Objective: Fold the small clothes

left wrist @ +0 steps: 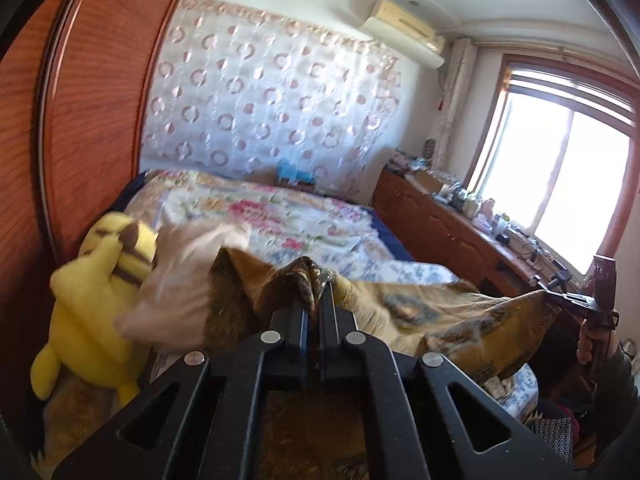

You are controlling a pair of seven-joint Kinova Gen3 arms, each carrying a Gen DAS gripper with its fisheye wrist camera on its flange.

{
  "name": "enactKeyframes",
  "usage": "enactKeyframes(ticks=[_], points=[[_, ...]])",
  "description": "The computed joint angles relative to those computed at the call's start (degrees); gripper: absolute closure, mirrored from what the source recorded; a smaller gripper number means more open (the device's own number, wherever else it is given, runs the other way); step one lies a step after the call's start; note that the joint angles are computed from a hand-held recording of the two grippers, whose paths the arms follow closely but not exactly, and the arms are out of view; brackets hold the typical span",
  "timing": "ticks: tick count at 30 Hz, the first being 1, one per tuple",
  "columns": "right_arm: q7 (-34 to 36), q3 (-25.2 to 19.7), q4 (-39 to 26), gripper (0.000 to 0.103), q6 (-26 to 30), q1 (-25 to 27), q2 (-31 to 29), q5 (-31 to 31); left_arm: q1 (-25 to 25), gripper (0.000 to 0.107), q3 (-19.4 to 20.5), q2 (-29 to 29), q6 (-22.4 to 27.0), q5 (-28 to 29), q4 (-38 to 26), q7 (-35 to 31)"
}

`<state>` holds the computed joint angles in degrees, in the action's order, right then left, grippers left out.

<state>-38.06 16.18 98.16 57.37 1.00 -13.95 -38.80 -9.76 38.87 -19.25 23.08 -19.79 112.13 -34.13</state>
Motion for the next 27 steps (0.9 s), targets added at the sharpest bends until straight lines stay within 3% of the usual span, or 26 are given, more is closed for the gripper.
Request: enactKeyframes(ticks=[6,11,14,15,16,21,27], points=[[-2.3,-2.1,6.7,0.102,-2.5,3.6,5.9,5.4,-0.6,0.103,2.0,1.3,1.0,1.2,6.3,4.9],[-2.9,-4.8,9.5,0.101,-6.2,5.7,7.4,4.8,1.1,0.103,2.9,4.2,1.5,-1.1,7.6,9.4],[-7.6,-7.7,9.6,0.076,-9.6,5.3,6.0,8.4,2.6,0.103,3.2,5.4,1.8,-3.9,6.8,11.5],[-9.1,-8.4,10.1,0.061,-10.5,5.2,4.3,9.8,2.9,0.103,3.5,5.9,2.0,-5.1,6.3,12.3],[-9.7,-8.3,10.5,0.053,-11.6,4.5,3.4,10.3,3.5,0.103,3.4,6.4,1.9,-6.2,5.9,12.9],[-13.0,-8.9,12.5,0.050,-17.8,0.2,0.5,11.3,6.2,0.103,3.5,9.5,2.4,-11.5,3.2,15.7],[-13.5,-7.9,14.5,0.049,-20.8,-5.3,0.7,10.5,13.1,0.103,-2.3,12.6,-0.1,-11.4,-2.2,11.6]])
